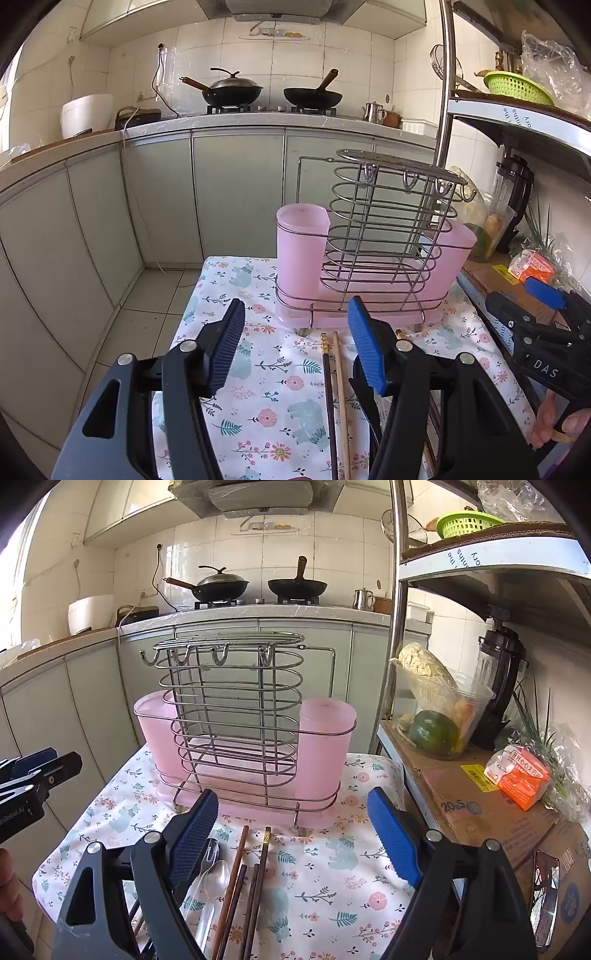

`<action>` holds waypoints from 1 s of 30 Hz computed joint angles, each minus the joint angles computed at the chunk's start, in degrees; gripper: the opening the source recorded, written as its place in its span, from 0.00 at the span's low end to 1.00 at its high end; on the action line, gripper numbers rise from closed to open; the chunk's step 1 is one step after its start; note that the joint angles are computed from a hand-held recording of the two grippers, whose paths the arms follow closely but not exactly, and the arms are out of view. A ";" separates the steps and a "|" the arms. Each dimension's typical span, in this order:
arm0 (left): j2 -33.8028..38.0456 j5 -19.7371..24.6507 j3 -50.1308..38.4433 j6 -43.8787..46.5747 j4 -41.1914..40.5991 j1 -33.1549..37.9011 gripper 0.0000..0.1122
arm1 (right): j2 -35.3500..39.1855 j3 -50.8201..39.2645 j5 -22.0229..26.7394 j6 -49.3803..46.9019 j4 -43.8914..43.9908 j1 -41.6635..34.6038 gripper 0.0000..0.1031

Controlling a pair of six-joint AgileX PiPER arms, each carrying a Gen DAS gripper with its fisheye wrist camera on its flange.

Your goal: Organize utensils

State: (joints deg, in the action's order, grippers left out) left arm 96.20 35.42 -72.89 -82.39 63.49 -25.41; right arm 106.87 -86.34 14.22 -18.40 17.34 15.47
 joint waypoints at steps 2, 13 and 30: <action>-0.01 -0.12 -0.08 0.41 -0.44 0.07 0.52 | -0.05 -0.05 0.25 0.18 -0.22 0.01 0.80; -0.22 -0.01 -0.50 0.69 -0.60 0.06 0.52 | -0.12 0.46 -1.01 -2.19 1.79 -0.04 0.80; -1.12 -0.62 -0.08 1.28 -1.65 0.35 0.52 | -0.63 0.76 -1.52 -1.94 1.18 0.21 0.80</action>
State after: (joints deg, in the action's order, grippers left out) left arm 95.08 34.80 -72.97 -81.11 61.85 -25.06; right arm 106.24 -85.58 12.71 -20.34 18.52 15.67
